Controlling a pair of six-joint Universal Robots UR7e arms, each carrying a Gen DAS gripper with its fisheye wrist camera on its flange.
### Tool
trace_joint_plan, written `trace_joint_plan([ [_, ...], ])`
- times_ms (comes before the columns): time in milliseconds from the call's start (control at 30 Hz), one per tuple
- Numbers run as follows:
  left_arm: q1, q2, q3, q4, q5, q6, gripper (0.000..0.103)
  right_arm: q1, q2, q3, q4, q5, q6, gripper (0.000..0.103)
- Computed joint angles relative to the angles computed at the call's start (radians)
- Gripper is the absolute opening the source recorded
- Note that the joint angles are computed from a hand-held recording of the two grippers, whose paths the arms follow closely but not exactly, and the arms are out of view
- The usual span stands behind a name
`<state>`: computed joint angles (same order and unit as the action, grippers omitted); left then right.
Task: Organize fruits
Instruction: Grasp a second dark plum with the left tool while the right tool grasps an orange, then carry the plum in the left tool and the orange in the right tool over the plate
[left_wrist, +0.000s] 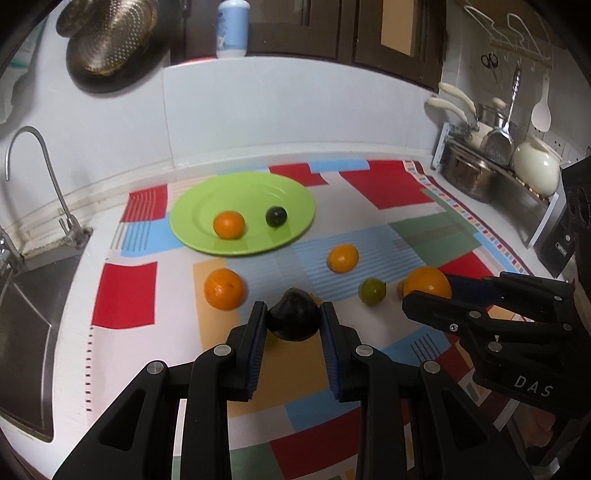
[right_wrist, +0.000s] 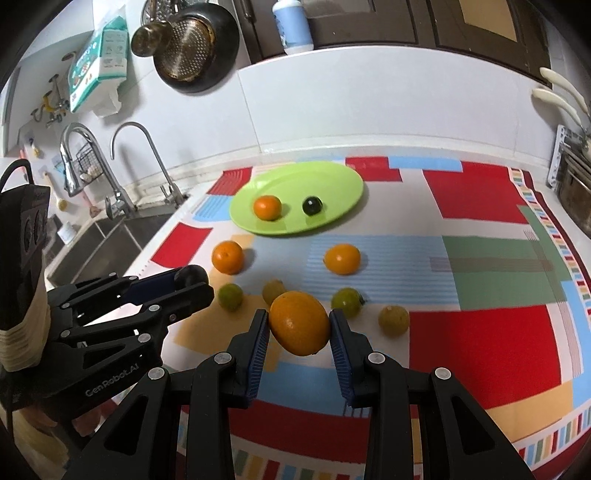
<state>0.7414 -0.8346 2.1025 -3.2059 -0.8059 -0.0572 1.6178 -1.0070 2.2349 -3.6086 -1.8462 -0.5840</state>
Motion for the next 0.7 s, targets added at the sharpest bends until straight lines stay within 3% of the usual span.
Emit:
trace_joint_plan([
  [700,-0.005,-0.026,-0.052,-0.070,0.064,0.106,0.029,0.067,0.013,-0.111,0.046,0.047,-0.053,0.034],
])
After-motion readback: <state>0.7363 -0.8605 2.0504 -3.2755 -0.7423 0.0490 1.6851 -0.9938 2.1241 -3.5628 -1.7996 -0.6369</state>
